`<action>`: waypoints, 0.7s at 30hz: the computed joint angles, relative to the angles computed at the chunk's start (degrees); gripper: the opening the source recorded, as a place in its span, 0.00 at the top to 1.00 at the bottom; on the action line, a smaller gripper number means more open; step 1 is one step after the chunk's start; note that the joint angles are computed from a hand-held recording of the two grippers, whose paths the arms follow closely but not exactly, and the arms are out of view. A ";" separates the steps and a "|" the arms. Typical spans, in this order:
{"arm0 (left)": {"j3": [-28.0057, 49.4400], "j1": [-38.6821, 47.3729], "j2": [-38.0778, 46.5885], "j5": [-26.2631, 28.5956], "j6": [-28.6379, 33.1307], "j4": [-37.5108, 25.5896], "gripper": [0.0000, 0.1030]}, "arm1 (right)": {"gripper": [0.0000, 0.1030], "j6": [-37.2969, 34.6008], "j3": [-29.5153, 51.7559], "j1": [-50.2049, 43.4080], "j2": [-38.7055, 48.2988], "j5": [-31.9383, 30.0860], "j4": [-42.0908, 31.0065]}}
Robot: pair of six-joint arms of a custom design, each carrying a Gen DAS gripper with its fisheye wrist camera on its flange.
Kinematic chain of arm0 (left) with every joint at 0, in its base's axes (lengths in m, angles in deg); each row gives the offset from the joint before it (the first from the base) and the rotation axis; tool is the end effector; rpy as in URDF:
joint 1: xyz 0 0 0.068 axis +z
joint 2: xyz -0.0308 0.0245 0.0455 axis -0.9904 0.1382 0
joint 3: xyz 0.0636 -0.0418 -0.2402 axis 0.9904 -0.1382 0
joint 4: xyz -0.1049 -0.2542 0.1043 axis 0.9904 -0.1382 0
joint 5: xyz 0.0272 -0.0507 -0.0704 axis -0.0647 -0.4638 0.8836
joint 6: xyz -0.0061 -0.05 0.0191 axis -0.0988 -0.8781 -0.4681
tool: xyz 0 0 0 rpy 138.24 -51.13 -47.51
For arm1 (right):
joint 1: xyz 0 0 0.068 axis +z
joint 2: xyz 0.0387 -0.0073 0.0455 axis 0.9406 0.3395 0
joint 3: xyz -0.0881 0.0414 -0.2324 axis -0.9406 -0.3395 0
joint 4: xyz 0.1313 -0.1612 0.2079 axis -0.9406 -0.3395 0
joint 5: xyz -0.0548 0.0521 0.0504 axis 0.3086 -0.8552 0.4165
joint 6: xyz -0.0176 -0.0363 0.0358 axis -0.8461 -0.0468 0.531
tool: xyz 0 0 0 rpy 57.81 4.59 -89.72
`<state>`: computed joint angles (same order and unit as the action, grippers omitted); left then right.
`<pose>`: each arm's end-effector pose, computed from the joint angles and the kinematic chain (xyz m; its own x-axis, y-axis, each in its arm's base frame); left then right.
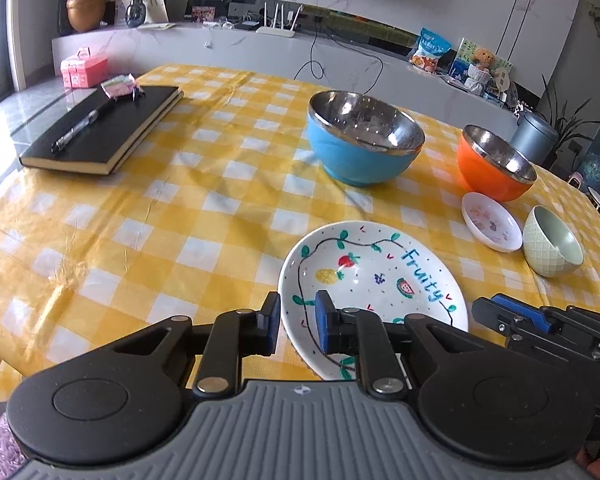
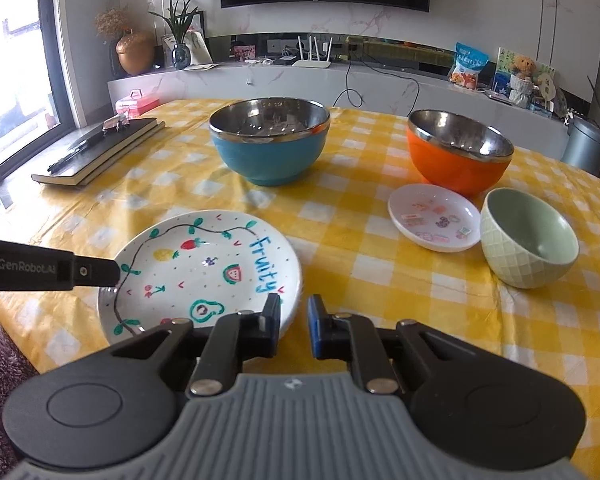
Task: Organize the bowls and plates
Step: 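Move the right tool toward the green bowl while the left tool nears the sticker plate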
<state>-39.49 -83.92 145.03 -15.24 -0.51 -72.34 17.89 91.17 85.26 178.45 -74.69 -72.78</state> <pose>0.2377 0.0007 0.1222 -0.5942 -0.4582 -0.6610 -0.4803 0.8614 -0.1653 0.3586 0.1097 0.0850 -0.5178 -0.4231 -0.7436 -0.6605 0.7501 0.0331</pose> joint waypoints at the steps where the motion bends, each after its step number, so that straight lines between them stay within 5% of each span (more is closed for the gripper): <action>1: 0.59 -0.73 -0.01 -0.97 0.21 -0.35 0.78 | 0.87 0.29 0.07 -0.47 -0.07 0.23 0.46; 8: 6.90 -8.02 6.42 -7.35 1.77 0.91 0.74 | 0.87 2.70 1.27 -3.77 0.63 3.18 2.96; 21: 23.36 -10.95 27.33 -1.17 0.81 5.18 0.74 | 0.79 10.57 9.27 -7.18 6.80 6.40 0.69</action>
